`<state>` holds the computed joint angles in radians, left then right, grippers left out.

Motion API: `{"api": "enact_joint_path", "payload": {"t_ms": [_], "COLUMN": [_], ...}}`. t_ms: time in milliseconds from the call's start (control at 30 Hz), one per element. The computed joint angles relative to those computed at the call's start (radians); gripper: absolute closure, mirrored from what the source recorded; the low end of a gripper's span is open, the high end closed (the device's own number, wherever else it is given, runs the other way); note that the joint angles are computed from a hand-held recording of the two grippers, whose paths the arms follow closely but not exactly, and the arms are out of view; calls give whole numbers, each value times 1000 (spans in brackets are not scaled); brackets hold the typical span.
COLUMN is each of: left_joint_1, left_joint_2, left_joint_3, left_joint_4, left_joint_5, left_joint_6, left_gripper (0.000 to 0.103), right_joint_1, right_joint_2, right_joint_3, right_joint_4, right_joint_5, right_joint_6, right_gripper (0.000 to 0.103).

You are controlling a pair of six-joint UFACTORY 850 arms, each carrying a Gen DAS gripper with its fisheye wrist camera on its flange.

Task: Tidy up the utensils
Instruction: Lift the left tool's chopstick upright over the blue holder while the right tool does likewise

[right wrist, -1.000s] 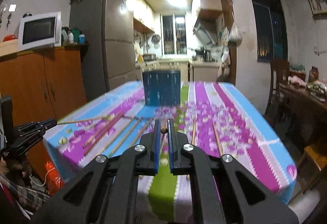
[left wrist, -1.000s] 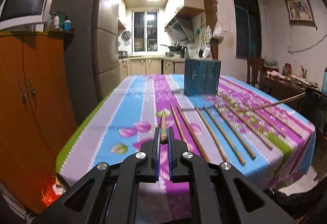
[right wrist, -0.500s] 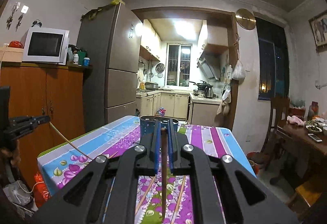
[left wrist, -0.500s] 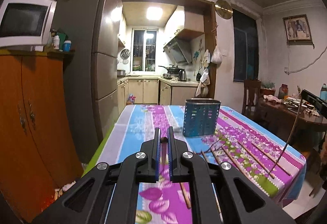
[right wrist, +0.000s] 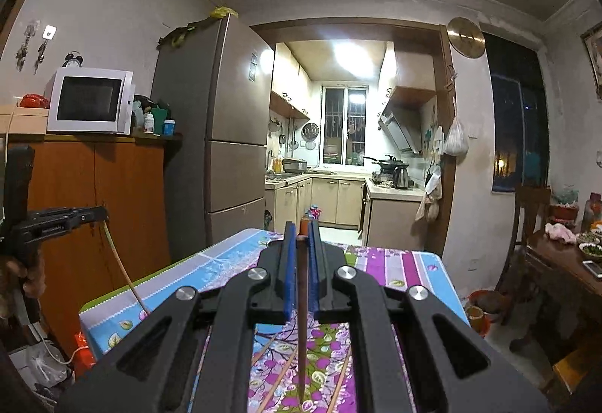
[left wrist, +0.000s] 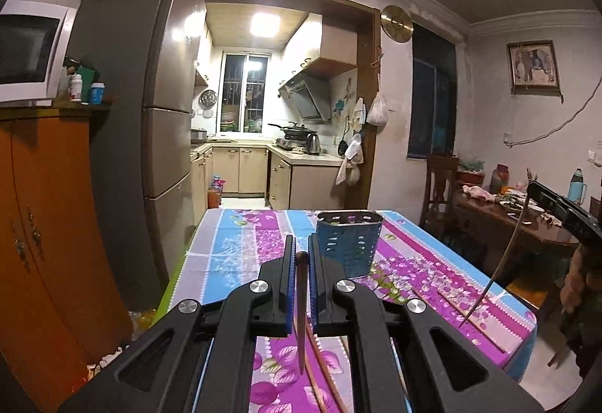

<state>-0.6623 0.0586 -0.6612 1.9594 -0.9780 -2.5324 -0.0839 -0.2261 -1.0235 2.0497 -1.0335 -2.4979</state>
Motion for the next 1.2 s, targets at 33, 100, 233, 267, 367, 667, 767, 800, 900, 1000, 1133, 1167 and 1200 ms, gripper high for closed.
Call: {"api": "enact_joint_path", "payload": {"t_ms": [33,100,233,267,367,667,767,800,900,1000,1133,1167,1200], "left_joint_1": [5,10,37,42,46,128,160,169,198,234,264,272,279], "left_joint_2": [5,10,23,21,1,-74,-110,-120,-171,-232,-335,-359,-387], "left_joint_3": [-6,-13,-25,-32,-63,-176,-240,-259,-349,-453,-604,-636,-674], "left_joint_4": [6,13,58,65,81,199,255,271,303,337,325,321,313], "left_joint_5": [12,24,83,92,105,204,223,227,224,242,246,249,252], "left_joint_6": [5,11,-16,-17,-1,-36,-53,-56,-38,-54,5,22,42], "left_gripper": [95,95,95,95,95,95,95,95,95,95,95,95,95], "right_joint_1": [1,2,7,9,15,40,56,67,92,121,150,159,165], "right_joint_2": [1,0,-12,-14,-18,-70,-102,-117,-151,-193,-265,-286,-309], "right_joint_3": [-3,-18,-57,-63,-78,-174,-231,-260,-321,-395,-512,-544,-578], "right_joint_4": [-3,-16,-54,-56,-54,-81,-70,-59,-27,25,68,83,83], "right_joint_5": [2,4,17,20,33,64,71,78,96,116,141,152,161], "right_joint_6": [2,15,57,62,67,137,162,168,168,158,191,194,212], "right_gripper": [98,98,98,98,98,98,98,98,98,98,98,98,98]}}
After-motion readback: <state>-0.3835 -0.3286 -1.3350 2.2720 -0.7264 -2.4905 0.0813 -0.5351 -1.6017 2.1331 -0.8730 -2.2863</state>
